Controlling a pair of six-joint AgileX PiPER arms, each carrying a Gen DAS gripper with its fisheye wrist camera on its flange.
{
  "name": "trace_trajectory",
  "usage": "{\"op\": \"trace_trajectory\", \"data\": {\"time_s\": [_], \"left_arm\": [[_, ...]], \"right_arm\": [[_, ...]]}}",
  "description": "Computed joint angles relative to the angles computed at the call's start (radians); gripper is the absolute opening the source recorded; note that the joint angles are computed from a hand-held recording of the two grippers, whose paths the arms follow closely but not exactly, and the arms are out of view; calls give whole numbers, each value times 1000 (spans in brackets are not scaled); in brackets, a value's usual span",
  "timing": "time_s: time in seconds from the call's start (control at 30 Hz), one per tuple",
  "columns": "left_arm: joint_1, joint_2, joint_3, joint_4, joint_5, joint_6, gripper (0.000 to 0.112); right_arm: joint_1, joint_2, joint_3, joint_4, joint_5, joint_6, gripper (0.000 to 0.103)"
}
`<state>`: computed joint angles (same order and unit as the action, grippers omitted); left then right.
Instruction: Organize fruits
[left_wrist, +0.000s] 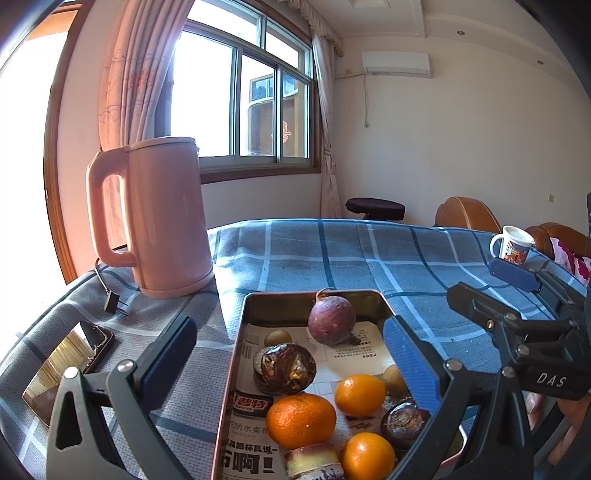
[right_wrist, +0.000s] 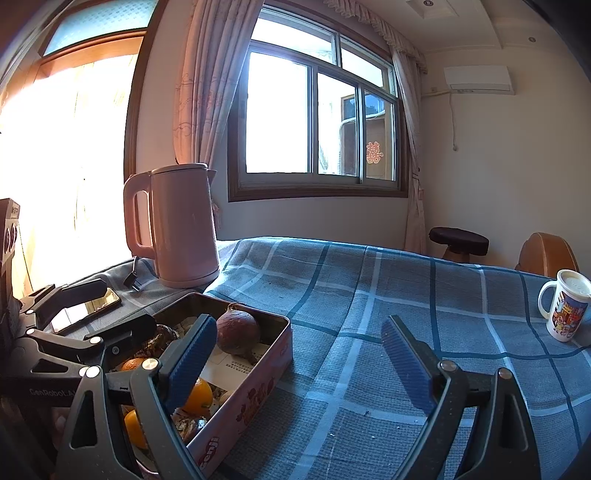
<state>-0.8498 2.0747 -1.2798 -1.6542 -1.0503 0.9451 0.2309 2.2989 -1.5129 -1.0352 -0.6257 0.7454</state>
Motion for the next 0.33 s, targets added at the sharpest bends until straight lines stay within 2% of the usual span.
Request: {"op": "trace_trajectory", "data": {"time_s": [0.33], "left_arm": [[-9,7,-9,-2,-17,7,103]], "right_arm": [[-8,-1,5,5,-5,1,92]]}}
